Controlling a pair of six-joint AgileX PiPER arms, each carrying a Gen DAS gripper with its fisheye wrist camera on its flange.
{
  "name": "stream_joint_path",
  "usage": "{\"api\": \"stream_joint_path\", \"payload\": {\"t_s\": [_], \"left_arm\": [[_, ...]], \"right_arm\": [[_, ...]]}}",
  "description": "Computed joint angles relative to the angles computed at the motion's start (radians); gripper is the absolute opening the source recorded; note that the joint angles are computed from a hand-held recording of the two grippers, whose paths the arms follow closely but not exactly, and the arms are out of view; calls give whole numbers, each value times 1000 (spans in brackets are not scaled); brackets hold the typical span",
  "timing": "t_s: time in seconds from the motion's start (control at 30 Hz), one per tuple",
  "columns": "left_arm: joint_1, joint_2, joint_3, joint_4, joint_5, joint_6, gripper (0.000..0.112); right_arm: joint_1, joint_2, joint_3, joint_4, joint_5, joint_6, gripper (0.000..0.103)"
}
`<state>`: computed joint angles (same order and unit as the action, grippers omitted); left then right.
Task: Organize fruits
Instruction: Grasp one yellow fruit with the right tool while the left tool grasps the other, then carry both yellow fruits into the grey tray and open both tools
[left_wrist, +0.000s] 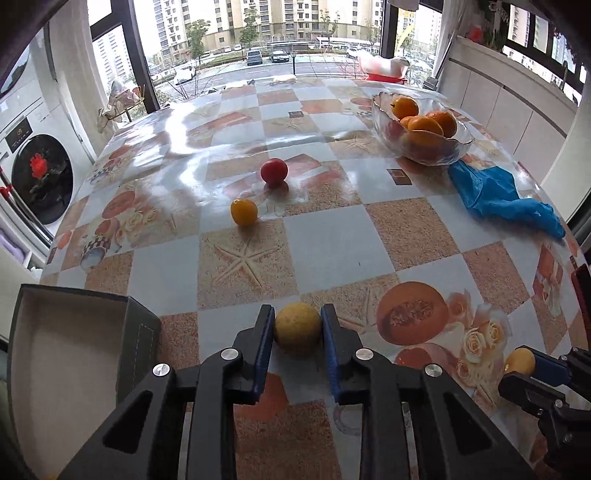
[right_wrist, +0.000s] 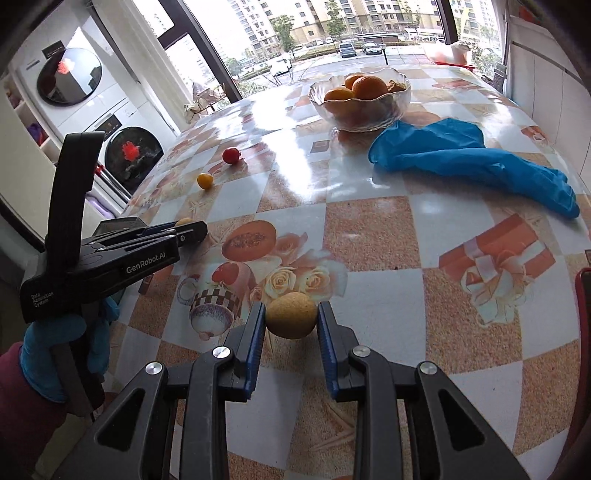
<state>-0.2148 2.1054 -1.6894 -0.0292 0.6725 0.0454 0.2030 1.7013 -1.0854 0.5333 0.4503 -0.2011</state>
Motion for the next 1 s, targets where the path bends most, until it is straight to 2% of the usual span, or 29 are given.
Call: {"api": "stream_joint_path", "payload": {"t_s": [0.2, 0.37, 0.73, 1.0], "left_arm": [[-5, -172, 289, -80, -128, 13, 27], [-17, -274, 444, -77, -174, -9, 27], [10, -417, 581, -137, -218, 46, 27], [40, -504, 676, -182, -259, 123, 27]], "right_arm": [[55, -92, 124, -167, -79, 159, 31], [100, -143, 177, -270, -88, 278, 31], [166, -250, 219, -430, -46, 464, 31], [230, -257, 207, -515, -17, 569, 31]]}}
